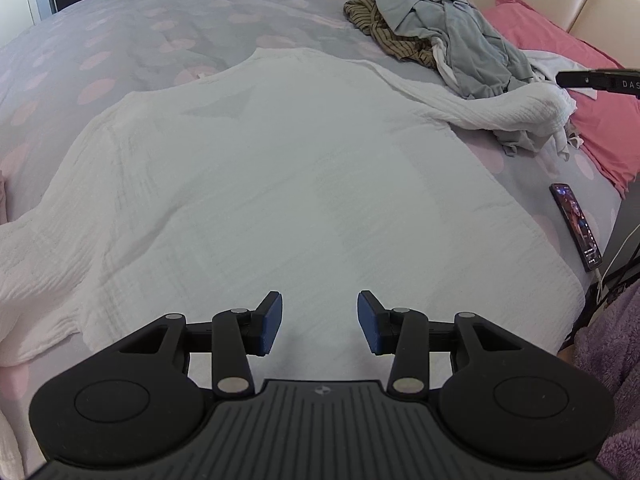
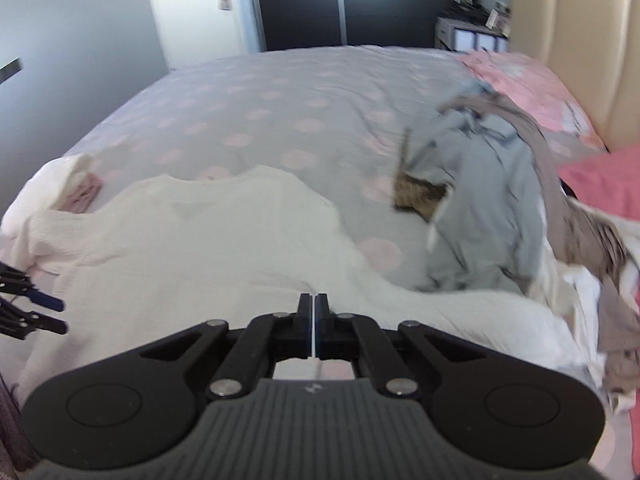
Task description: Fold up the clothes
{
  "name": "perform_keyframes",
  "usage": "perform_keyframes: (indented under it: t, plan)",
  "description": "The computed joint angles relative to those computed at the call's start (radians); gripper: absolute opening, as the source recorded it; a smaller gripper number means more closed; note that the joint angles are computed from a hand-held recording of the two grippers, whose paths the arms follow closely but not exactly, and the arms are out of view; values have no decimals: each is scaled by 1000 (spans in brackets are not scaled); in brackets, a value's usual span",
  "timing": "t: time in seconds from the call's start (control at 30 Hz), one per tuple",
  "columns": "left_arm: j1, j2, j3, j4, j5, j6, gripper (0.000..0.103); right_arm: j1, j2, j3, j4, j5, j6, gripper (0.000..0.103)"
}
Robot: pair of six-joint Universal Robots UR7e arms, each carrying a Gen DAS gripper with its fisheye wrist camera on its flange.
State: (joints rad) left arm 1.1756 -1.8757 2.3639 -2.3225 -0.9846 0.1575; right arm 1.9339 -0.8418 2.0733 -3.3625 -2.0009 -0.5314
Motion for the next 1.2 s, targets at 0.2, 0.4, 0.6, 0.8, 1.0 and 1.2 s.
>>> perform_keyframes:
  t: [0.2, 0.4, 0.6, 0.8, 1.0, 1.2]
  plan:
    - [-16, -20, 15, 1, 8, 7, 40, -12, 56, -12, -78, -109, -105, 6]
    - [-6, -13, 11, 9, 23, 4, 40, -67, 141, -2, -234, -197, -331, 36]
    - [0, 11, 5, 10, 31, 8, 40, -93, 266, -33, -368, -209, -600, 40]
    - [4, 16, 6, 15, 46, 22, 42, -112, 403, -143, -588, -273, -878, 39]
    - [18, 32, 2, 19, 58, 29, 43, -122, 292, -151, -382, -230, -567, 6]
    - [11, 38, 2, 24, 39, 41, 43, -96, 103, -105, 5, -28, -166, 4]
